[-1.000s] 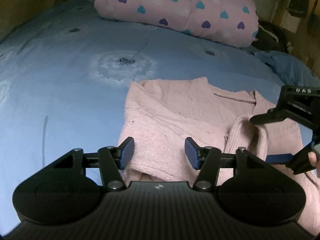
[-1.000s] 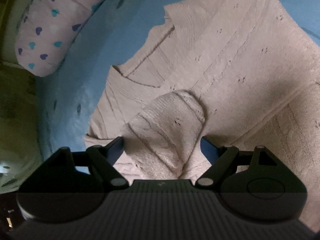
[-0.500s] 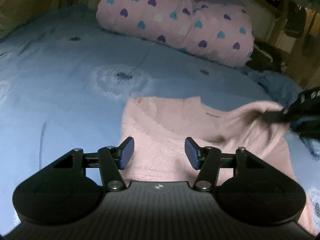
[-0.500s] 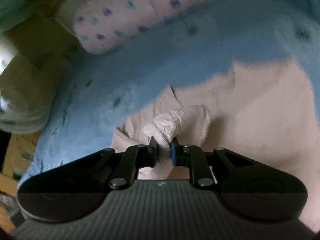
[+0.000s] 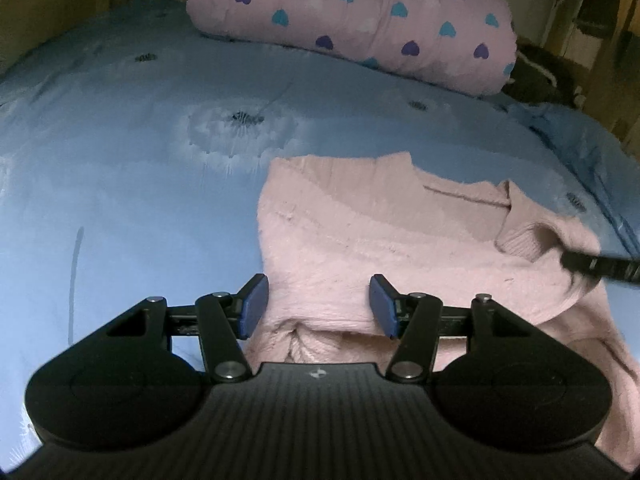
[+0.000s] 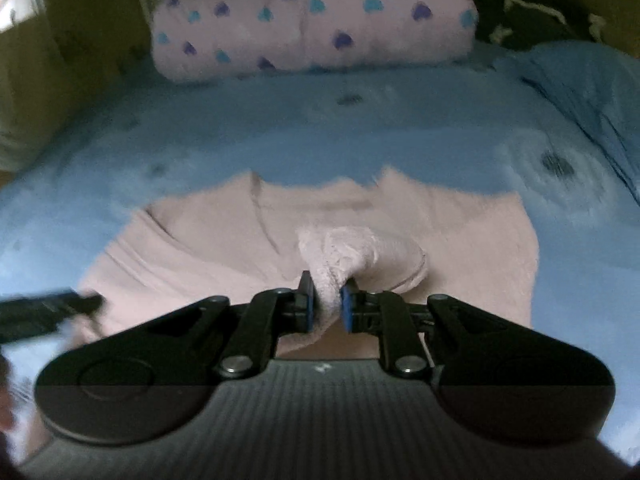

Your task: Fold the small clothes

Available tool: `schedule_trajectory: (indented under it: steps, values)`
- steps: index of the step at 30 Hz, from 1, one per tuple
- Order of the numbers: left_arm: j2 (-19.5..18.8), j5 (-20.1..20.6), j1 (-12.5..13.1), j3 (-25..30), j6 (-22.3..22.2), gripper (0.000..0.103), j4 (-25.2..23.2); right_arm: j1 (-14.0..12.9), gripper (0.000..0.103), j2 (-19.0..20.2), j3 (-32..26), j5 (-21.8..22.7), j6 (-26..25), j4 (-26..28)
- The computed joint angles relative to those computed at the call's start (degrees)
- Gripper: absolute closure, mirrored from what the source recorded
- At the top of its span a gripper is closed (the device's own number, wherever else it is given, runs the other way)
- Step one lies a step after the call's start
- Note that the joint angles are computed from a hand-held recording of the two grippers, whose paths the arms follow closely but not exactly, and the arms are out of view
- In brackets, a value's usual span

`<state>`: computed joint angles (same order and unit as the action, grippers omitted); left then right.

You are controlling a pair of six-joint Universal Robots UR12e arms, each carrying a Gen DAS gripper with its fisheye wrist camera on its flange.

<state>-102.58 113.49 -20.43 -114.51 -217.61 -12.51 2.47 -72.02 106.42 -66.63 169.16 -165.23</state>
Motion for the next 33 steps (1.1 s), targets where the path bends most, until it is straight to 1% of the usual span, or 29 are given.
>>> schedule_trajectory:
  steps: [1,2,4,6,8,10,12,15,18,19,20,22,24,27,28,30,31,32,33]
  values:
    - [-0.1,0.0,0.0,0.0,0.3,0.041,0.0,0.1,0.084,0.3,0.1,-0.7,-0.1,0.5]
    - [-0.1,0.2,-0.1,0.1,0.4,0.041,-0.1,-0.1,0.081,0.5,0.3,-0.8,-0.2,1.2]
    - [-0.2,2.0,-0.6,0.3,0.4,0.041,-0.3,-0.3,0.075,0.5,0.6,-1.3,-0.7,2.6]
    - [0.0,3.3,-1.1,0.1,1.1,0.041,1.1,-0.5,0.069,0.1,1.6,-1.8,-1.6,2.0]
    - [0.4,3.6,-1.2,-0.1,1.0,0.041,2.5,-0.8,0.056,-0.7,2.8,-2.5,-2.7,0.8]
    - [0.9,2.6,-1.1,0.1,0.8,0.041,2.3,-0.9,0.050,-1.1,3.5,-3.7,-3.4,0.5]
    - [1.1,1.2,-0.8,0.7,1.8,0.041,1.8,-1.4,0.049,-1.7,3.8,-3.2,-4.4,1.4]
    - [0.2,0.9,-0.9,2.0,3.7,0.041,1.9,-1.8,0.049,-2.7,3.8,-2.6,-4.7,2.6]
    - [-1.3,-1.1,-0.4,2.7,2.9,0.041,3.1,-0.9,0.049,-2.9,3.3,-4.3,-6.6,0.5]
    - [-1.7,-1.8,-0.2,2.7,2.9,0.041,3.4,-0.5,0.047,-2.8,3.0,-4.9,-7.4,-0.4]
    - [-2.2,-1.9,-0.2,2.9,3.3,0.041,3.1,-0.1,0.040,-2.6,2.7,-5.4,-8.4,-1.2]
    - [-2.8,-1.0,-0.2,3.7,4.7,0.041,0.6,0.9,0.032,-1.8,1.8,-5.9,-10.7,-2.3]
    - [-3.2,-0.3,-0.1,4.0,5.6,0.041,0.5,1.8,0.032,-0.8,0.9,-6.6,-12.7,-3.2]
    - [-3.2,-1.3,0.4,3.7,4.9,0.041,0.4,3.4,0.032,1.0,-1.1,-8.8,-14.9,-2.8]
    - [-3.2,-1.1,0.3,3.7,5.1,0.041,-0.1,3.8,0.033,1.5,-1.6,-9.7,-15.3,-2.4]
    - [-3.3,-0.6,0.1,3.9,5.9,0.041,-0.3,4.3,0.035,2.4,-3.0,-10.6,-16.2,0.3]
    - [-3.3,-0.4,0.1,3.9,6.3,0.041,-0.4,4.5,0.045,2.7,-3.6,-10.8,-16.3,1.9]
    - [-3.3,-0.3,0.0,3.9,6.6,0.041,-0.4,4.5,0.067,3.0,-4.1,-10.9,-15.9,3.2]
    - [-3.3,-0.2,0.0,3.9,6.7,0.041,-0.4,4.4,0.078,3.1,-4.6,-10.6,-15.3,4.7]
